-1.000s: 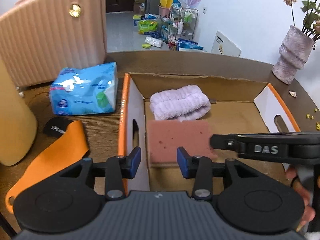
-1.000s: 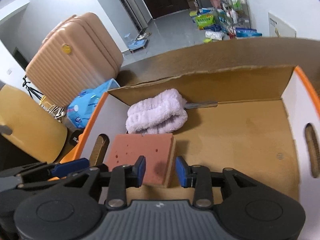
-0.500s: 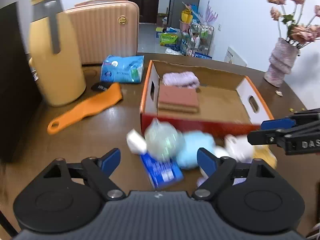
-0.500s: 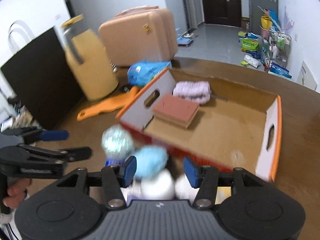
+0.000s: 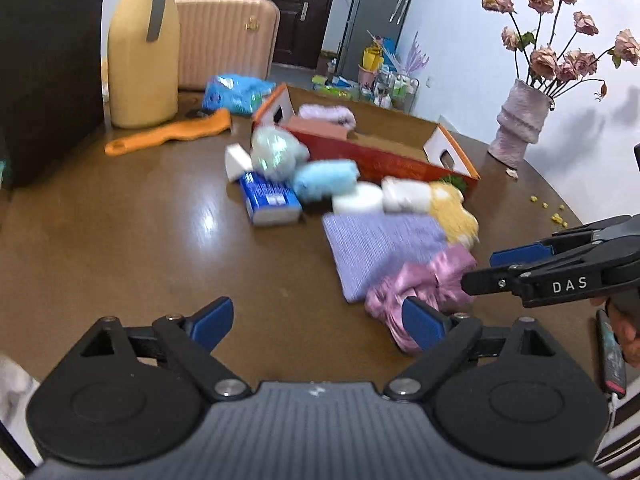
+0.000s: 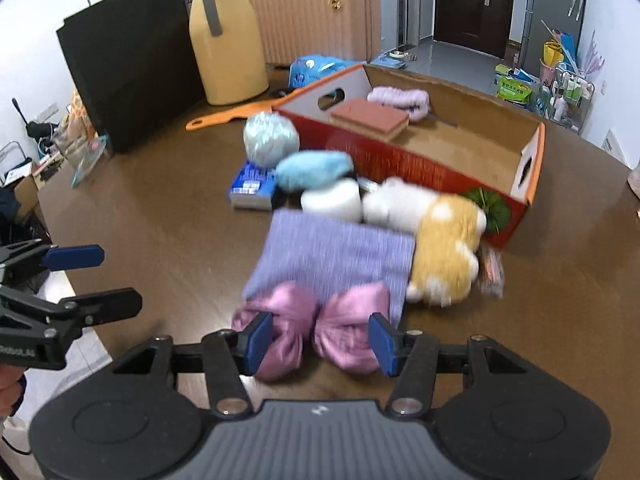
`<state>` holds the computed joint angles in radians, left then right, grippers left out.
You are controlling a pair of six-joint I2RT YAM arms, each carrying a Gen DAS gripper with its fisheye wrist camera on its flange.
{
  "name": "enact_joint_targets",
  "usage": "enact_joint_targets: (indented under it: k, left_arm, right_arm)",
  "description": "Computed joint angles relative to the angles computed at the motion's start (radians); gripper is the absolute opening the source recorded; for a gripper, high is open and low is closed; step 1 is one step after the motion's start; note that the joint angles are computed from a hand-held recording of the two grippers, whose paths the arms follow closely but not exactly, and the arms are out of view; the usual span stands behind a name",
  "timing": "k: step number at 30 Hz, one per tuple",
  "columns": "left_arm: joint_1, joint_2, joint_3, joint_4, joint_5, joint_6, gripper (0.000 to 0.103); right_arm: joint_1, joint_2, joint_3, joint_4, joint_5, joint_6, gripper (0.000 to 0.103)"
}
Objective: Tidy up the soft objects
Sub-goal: 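Move both grippers back to the pile above the pink satin bow, then close the right gripper on the pink satin bow while the left gripper grips it too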
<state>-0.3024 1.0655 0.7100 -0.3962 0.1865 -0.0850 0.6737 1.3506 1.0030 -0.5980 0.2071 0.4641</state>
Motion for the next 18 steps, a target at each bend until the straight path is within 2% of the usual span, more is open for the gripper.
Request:
enact_joint_targets:
  k: [11, 13, 18]
  left_arm:
    - [-0.167, 0.144, -0.021, 0.145, -0.121, -0.137, 0.088]
    - [-0.178, 0.193, -0.003, 0.167, -0.125, -0.149, 0.074]
    - [-0.167, 0.305, 0.035, 0.205, -0.067, -0.160, 0.051]
  right_arm:
    - [-0.086, -0.061, -0.130, 0.106, -0.058, 0.016, 0.049]
    - [-0.121, -0.049, -0.145, 0.144, -0.086, 0.005, 0.044]
    - [-0.191, 0.026, -0.150, 0.223, -0.163, -0.027, 0.036]
